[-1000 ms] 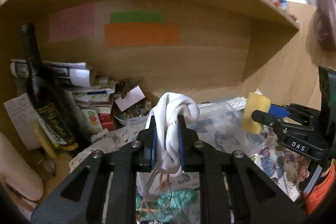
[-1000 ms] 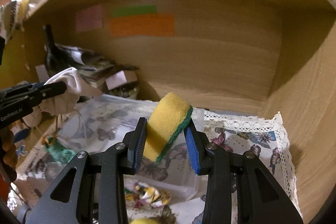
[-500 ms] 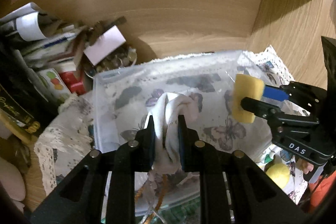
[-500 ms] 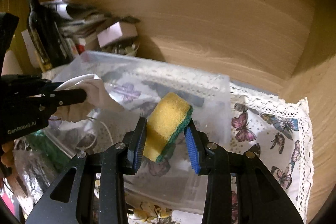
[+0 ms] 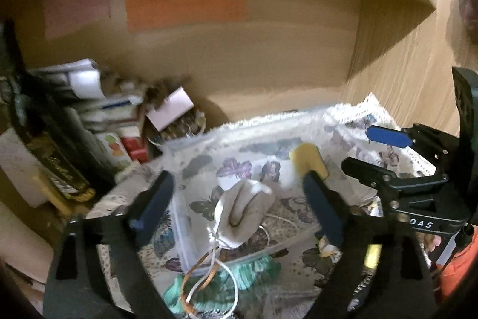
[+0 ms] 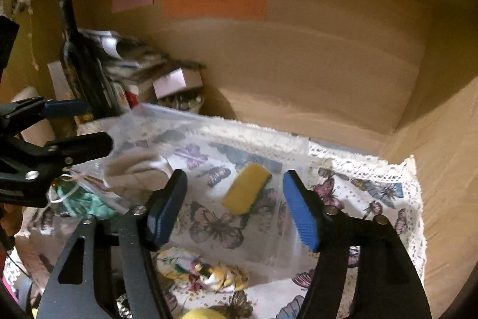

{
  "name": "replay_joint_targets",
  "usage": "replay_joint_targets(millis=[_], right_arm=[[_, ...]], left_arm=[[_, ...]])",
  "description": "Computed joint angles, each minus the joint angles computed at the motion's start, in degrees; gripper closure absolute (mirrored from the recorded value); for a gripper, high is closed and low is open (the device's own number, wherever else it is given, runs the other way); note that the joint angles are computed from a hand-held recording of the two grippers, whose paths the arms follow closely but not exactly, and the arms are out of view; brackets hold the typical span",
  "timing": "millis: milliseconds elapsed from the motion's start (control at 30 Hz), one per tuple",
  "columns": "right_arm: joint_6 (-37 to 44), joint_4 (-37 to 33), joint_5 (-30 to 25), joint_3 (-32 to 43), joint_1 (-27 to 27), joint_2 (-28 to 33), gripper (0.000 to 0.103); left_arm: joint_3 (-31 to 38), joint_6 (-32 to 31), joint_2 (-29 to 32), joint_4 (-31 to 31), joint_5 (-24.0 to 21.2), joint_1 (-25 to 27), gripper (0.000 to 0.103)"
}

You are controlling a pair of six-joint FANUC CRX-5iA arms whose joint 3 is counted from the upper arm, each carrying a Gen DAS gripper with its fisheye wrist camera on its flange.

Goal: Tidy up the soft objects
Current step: 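Grasp the green knit glove with the left gripper while the right gripper grasps the yellow ball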

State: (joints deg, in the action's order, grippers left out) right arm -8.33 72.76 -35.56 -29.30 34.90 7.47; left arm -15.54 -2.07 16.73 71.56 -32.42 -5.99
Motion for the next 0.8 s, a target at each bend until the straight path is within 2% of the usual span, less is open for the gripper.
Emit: replay_joint_targets(millis=[100, 233, 333, 433, 633, 700, 800], right_arm=[[-4.42, 4.62, -1.71, -2.54, 1.26, -2.20, 0.029], [-7.58, 7.71, -4.23, -4.66, 3.30, -3.62, 0.028], [-10.15, 8.97, -5.23, -6.66, 4.62, -4.74, 0.028], [-12.57, 9.09, -4.65, -8.65, 5.43, -5.69, 0.028], [-14.98, 6.34, -3.01, -11.77, 6.94, -6.59, 0.028], [-15.95, 5.51, -2.35, -12.68, 7.32, -6.78, 0.028], [-17.11, 3.79, -2.14, -13.49, 8.12, -6.21, 0.028]], left_arm=[[-4.03, -6.57, -3.13, 7.90, 2.48, -0.36, 0.000], [-8.27, -14.13, -6.01, 14.72, 3.70, -0.10, 0.000], [-10.90, -18.05, -7.05, 17.38, 4.31, 0.42, 0.000], [-13.08, -19.00, -7.30, 17.80, 4.72, 1.29, 0.000], [-17.15, -25.10, -6.65, 24.85, 9.34, 0.29, 0.000], [-17.23, -23.94, -5.78, 23.83, 9.84, 0.83, 0.000], [-15.86, -17.05, -4.14, 16.57, 8.39, 3.09, 0.000]])
